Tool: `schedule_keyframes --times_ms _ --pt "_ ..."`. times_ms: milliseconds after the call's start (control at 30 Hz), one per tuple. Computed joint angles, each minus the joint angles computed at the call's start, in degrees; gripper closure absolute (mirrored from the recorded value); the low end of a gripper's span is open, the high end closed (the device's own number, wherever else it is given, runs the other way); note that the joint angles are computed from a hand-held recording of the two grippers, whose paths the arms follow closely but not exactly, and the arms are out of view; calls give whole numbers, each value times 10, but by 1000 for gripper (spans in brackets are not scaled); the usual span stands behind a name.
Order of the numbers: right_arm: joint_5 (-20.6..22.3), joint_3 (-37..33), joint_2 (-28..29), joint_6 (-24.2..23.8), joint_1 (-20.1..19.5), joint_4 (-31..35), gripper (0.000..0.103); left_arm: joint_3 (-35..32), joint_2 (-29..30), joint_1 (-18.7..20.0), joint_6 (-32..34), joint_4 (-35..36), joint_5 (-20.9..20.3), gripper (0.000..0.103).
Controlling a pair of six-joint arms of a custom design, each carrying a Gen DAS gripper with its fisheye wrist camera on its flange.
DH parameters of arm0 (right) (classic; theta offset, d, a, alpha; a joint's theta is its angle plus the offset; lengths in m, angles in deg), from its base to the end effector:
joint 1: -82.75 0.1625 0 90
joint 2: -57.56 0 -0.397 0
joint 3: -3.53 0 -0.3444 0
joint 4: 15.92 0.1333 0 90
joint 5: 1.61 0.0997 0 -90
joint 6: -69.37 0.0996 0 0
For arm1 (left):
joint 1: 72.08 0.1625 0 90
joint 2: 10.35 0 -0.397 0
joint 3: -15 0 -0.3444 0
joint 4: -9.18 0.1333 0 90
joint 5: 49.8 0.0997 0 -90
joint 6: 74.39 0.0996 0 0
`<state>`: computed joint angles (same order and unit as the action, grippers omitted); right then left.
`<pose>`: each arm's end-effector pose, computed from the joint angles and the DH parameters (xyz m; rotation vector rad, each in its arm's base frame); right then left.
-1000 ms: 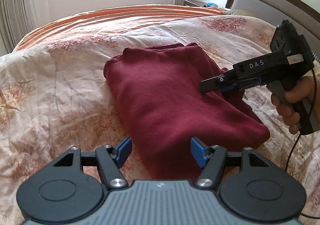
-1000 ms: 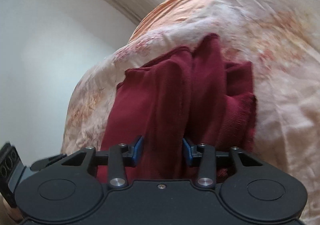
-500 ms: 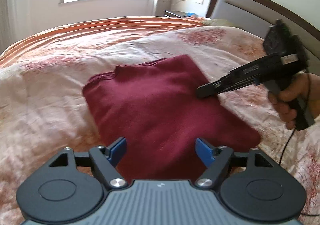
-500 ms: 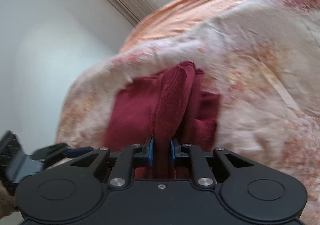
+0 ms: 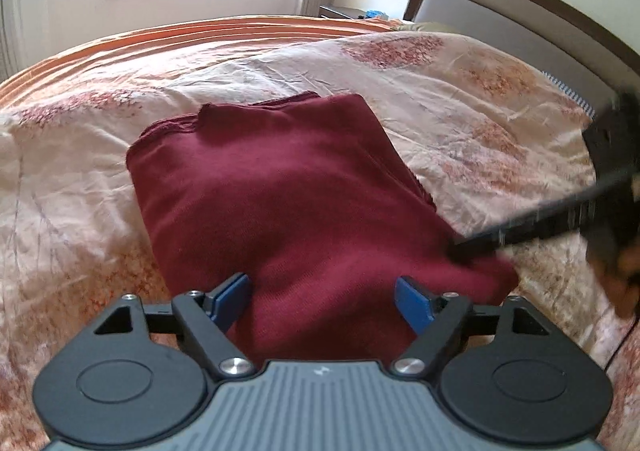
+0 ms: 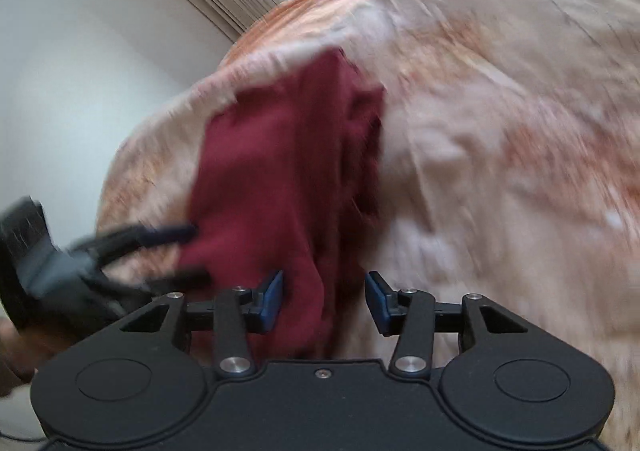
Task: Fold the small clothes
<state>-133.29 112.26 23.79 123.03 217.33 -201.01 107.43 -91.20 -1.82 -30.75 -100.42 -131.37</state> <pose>0.4258 -0.3366 0.0150 -0.3972 -2.6881 1.0952 -0.0341 -0.5328 0.4017 1.5444 2.5308 -0.1581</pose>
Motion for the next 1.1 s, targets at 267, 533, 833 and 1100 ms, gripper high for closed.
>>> schedule_keyframes --times_ms 267,533,833,1100 --pt "-38 3 11 38 23 -52 42 -12 -4 0 -10 18 13 19" --pt "-33 -4 16 34 7 -80 32 -20 -3 2 -19 20 17 17" --pt "-33 -7 33 22 -11 -142 19 -76 40 34 -97 28 30 12" --pt "19 -10 55 -4 -60 -213 18 -198 142 91 -235 93 -61 19"
